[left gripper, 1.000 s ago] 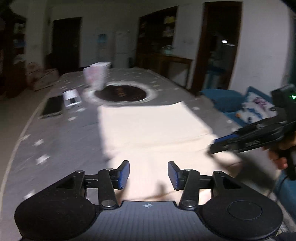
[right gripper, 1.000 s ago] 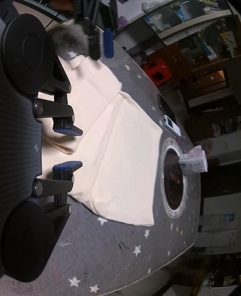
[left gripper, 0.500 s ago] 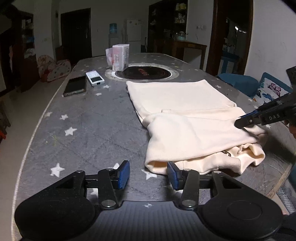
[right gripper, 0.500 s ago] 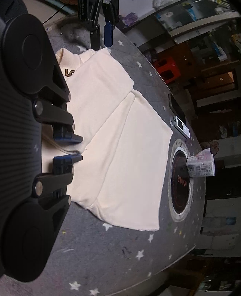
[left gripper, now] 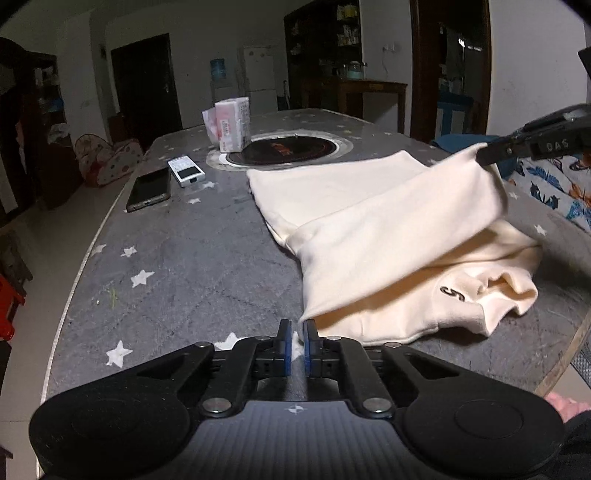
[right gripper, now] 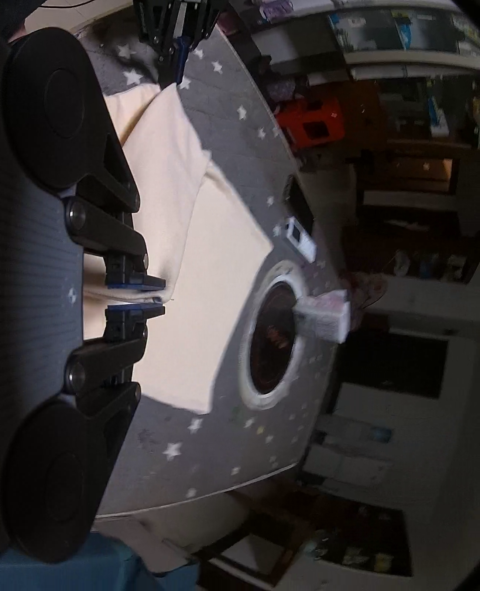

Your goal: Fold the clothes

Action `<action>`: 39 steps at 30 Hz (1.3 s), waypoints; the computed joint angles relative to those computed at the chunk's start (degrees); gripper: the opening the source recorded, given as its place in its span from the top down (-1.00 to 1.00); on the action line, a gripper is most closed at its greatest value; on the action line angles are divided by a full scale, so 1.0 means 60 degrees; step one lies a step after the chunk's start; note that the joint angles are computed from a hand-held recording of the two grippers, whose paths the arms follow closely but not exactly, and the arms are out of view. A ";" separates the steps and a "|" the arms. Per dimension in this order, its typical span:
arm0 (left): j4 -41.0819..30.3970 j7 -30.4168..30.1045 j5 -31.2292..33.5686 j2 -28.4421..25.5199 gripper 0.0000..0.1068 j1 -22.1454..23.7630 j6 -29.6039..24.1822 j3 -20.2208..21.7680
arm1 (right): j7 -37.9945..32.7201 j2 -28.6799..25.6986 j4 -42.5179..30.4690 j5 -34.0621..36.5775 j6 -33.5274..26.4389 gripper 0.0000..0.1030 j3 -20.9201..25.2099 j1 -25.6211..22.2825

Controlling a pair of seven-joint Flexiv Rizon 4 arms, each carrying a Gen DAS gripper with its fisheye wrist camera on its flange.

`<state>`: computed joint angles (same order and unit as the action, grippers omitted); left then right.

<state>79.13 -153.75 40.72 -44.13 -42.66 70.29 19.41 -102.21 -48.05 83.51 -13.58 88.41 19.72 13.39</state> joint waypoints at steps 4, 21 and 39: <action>0.0182 0.0485 -0.0332 0.0124 0.83 0.0364 0.0151 -0.0376 | 0.0269 -0.0142 -0.0182 0.0074 -0.0819 0.87 -0.0244 0.0133; -0.1314 0.2701 -0.2981 -0.1020 0.66 0.1661 0.1508 -0.1129 | -0.1197 -0.0560 -0.0877 0.1500 -0.1619 0.81 0.0758 -0.0284; -0.1705 0.4278 -0.4681 -0.1653 0.42 0.1257 0.1378 -0.0542 | -0.2004 -0.0420 -0.1011 0.2316 -0.2332 0.78 0.1026 -0.0649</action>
<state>68.90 -128.08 12.64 -54.05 -35.12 78.55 16.16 -114.23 -50.58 77.45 0.32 74.42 25.87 9.49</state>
